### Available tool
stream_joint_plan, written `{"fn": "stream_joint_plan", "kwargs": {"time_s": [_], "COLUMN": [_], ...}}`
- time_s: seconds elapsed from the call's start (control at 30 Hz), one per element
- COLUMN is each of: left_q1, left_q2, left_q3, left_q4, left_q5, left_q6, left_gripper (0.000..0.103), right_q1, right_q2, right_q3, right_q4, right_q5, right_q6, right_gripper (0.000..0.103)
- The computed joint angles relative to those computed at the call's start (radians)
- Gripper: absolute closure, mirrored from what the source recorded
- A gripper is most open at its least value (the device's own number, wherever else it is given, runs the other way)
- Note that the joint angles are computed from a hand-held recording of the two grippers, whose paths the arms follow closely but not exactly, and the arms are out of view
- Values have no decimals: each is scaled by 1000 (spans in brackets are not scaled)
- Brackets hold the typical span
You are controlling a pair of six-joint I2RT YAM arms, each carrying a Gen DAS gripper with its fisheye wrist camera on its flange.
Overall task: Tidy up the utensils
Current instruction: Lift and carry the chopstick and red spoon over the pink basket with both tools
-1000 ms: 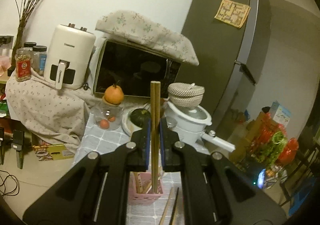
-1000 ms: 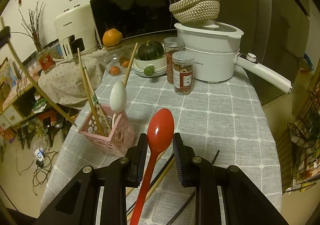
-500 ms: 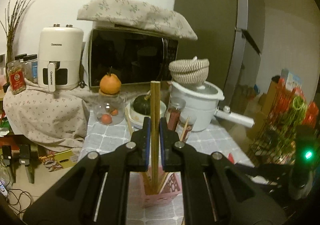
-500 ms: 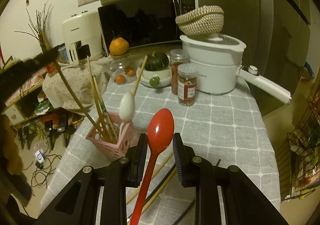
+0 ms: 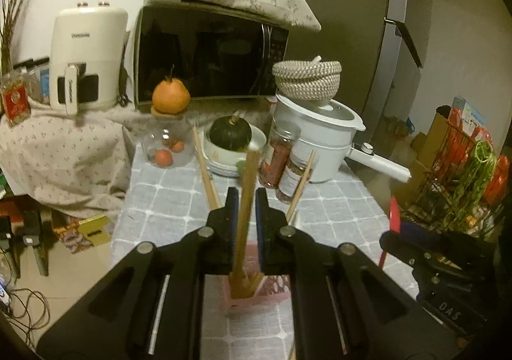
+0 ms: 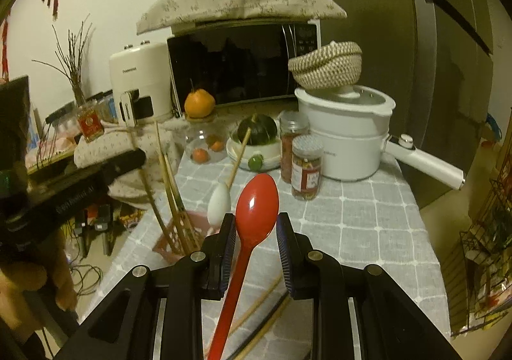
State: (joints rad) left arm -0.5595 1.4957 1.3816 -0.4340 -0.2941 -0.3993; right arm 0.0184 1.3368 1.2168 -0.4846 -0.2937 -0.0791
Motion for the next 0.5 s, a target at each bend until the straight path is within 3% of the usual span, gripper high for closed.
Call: {"fn": "stream_joint_plan", "kwargs": {"time_s": [0.13,0.3,0.5], "left_q1": [-3,-19,-2], "left_q2": [-21,-62,-43], "left_q3": [1,12,134], "left_q4": [-22,-84,-350], "left_q5": [11,18,41], "left_q6": [-28,-47,-163], "left_gripper": [69,51,36], "right_q1": [17,35,65], "right_q2": [-21,-31,-35], "right_q3": [-19,-19,-20], "right_q4": [47,104,209], "right_q5": [19,46,101], "right_q6": [32,69,147], "right_gripper": [77,77,77]}}
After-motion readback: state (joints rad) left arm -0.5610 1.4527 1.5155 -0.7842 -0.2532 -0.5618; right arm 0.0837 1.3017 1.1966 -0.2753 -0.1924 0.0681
